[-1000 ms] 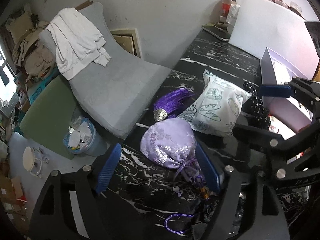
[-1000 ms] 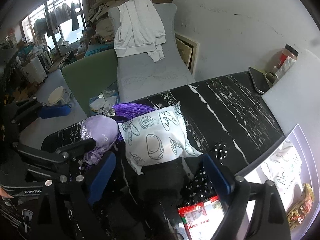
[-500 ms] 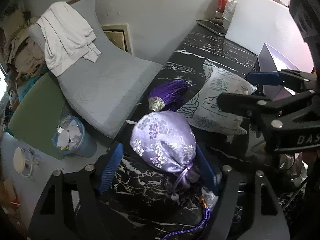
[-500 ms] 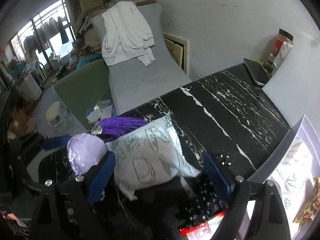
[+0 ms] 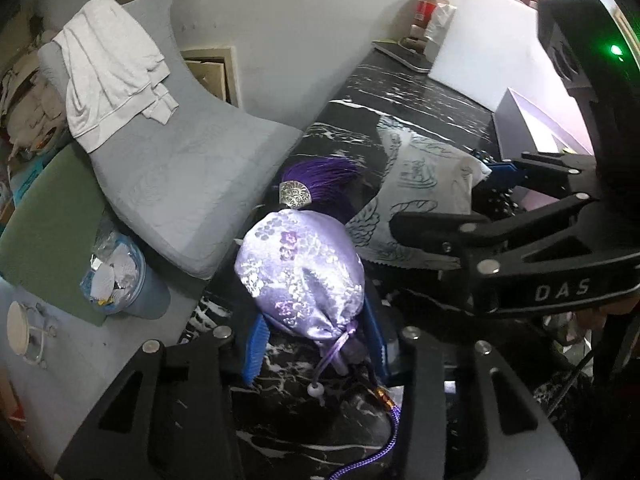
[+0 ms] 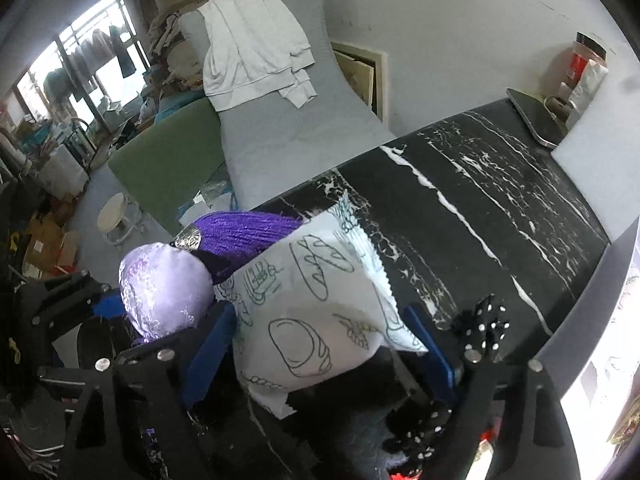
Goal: Organize objects
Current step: 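Grasp the lavender tasseled sachet with the left tool while the right tool grasps the white pouch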
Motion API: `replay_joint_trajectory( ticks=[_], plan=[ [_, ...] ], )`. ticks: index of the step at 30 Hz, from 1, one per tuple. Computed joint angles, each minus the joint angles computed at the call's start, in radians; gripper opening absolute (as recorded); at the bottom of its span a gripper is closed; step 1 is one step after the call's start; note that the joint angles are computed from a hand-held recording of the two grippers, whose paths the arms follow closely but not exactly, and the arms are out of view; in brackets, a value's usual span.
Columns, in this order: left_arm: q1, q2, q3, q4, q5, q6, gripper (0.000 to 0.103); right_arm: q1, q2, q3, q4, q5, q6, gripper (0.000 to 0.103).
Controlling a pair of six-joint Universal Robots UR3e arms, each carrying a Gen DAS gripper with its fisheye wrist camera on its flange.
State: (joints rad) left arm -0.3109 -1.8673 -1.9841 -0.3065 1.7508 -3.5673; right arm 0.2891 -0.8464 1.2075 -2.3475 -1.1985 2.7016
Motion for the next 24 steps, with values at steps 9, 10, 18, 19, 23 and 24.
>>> replay_joint_trajectory(
  ticks=[9,10,18,19,23,24],
  plan=[
    [-0.049,0.079,-0.089,0.002,-0.011,-0.004,0.040,0.020,-0.138,0.204,-0.062,-0.069,-0.029,0.083],
    [-0.058,0.090,-0.106,0.004,-0.010,-0.009,0.040,0.019,-0.156,0.233,-0.072,-0.073,-0.028,0.083],
    [-0.148,0.182,-0.236,0.030,0.010,-0.064,0.040,0.007,-0.318,0.477,-0.153,-0.092,-0.020,0.083],
    [-0.159,0.189,-0.240,0.024,0.015,-0.071,0.040,0.005,-0.335,0.502,-0.162,-0.094,-0.019,0.083],
    [-0.193,0.234,-0.276,0.008,0.014,-0.087,0.040,-0.005,-0.405,0.601,-0.191,-0.097,-0.006,0.083],
    [-0.198,0.241,-0.281,0.006,0.014,-0.088,0.040,-0.006,-0.421,0.623,-0.196,-0.100,-0.001,0.083]
  ],
)
